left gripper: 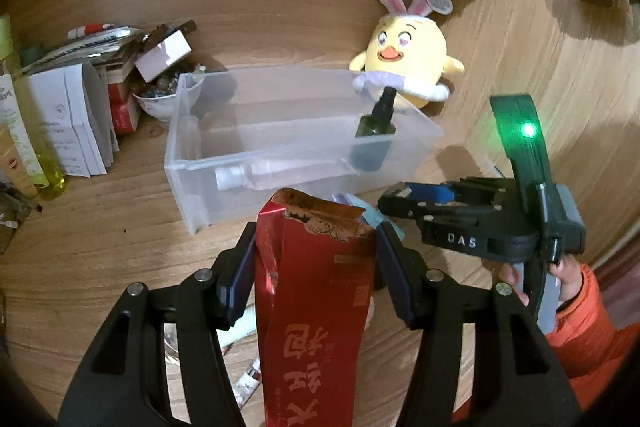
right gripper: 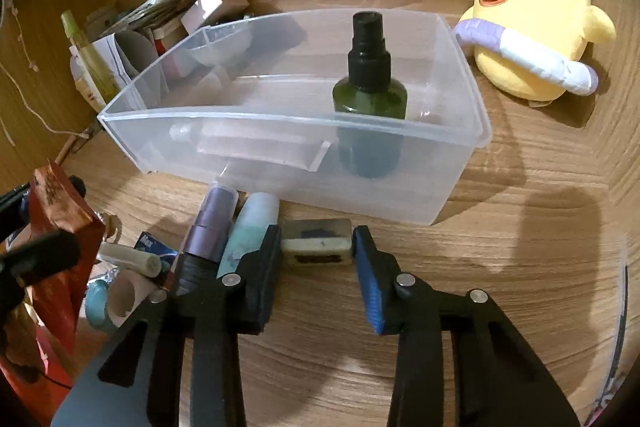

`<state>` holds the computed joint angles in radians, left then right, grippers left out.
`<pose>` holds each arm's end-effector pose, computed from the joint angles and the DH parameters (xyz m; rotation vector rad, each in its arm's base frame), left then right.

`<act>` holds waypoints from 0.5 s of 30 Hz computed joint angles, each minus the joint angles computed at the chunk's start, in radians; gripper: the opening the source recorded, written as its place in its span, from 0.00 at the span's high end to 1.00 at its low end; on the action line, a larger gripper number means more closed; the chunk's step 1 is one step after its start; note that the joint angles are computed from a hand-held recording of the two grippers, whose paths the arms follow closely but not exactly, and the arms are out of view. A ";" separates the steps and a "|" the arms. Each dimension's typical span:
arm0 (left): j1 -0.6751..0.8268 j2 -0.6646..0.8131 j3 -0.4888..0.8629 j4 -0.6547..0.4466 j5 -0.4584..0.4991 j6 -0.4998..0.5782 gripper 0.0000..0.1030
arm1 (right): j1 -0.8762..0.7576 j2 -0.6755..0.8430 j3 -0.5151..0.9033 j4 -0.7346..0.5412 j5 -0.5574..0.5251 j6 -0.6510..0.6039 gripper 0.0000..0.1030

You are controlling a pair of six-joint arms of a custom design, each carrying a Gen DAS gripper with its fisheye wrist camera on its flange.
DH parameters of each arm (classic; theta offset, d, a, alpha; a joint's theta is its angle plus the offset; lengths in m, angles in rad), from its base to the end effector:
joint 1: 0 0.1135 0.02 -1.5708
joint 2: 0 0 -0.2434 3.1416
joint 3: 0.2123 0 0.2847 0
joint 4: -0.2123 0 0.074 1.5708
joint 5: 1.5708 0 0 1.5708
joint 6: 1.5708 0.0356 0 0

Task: Organize objects
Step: 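Lift the red packet with the left tool while the right tool grasps the small black-and-white box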

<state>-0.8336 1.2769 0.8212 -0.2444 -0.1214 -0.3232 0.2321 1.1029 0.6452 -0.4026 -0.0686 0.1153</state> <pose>0.2112 -0.2262 0.2074 0.5196 2.2500 -0.4695 0.2503 0.0617 0.1786 -0.1736 2.4366 0.2392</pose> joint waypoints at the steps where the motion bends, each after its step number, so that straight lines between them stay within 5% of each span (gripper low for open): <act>1: 0.003 -0.004 0.001 0.000 0.002 -0.002 0.44 | 0.004 -0.008 -0.004 0.002 0.007 -0.001 0.69; 15: 0.041 -0.038 0.052 -0.016 -0.038 -0.006 0.44 | 0.001 -0.267 -0.050 -0.082 0.028 -0.015 0.69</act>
